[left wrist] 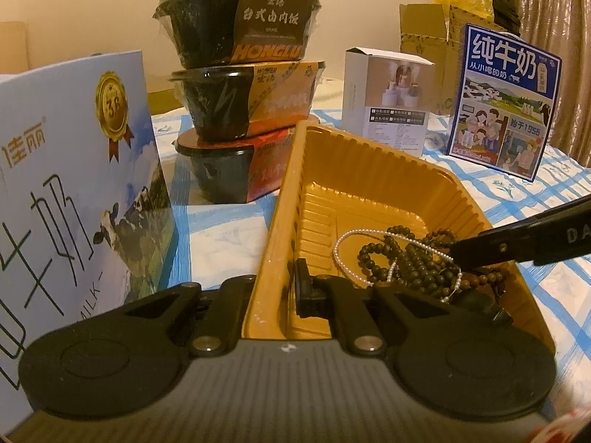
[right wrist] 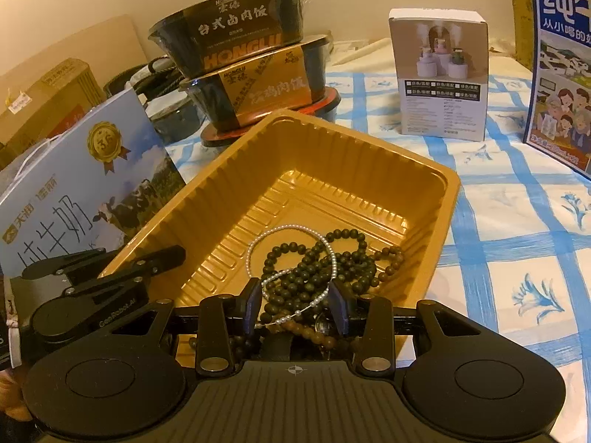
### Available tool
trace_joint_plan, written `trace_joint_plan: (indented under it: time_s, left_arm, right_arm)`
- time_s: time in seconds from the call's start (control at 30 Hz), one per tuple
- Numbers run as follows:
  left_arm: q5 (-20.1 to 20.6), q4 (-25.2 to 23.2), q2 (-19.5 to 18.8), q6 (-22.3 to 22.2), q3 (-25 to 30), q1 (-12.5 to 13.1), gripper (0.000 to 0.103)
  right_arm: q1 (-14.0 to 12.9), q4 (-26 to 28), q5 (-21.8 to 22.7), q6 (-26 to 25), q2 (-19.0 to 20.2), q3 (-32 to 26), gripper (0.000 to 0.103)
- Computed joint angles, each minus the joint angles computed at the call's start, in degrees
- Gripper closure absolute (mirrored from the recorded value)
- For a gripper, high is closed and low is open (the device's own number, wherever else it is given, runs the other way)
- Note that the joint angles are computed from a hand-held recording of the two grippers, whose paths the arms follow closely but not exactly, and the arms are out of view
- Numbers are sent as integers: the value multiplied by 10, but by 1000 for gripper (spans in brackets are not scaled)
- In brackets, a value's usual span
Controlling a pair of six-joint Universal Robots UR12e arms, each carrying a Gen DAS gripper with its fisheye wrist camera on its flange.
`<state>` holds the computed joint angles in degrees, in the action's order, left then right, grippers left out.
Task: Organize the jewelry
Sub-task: 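Lower the pearl necklace into the orange tray and open the right gripper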
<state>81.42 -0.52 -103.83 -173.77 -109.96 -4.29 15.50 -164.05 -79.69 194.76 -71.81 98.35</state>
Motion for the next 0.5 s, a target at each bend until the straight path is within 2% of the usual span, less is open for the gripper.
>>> trace_joint_plan:
  time_s: [0.23, 0.5]
  left_arm:
    - [-3, -14, -1, -14, 0, 4, 93]
    - [-16, -59, -2, -52, 5, 14, 90]
  right_arm:
    - [-1, -11, -9, 8, -6, 12, 62]
    - [2, -13, -26, 9, -11, 22, 62]
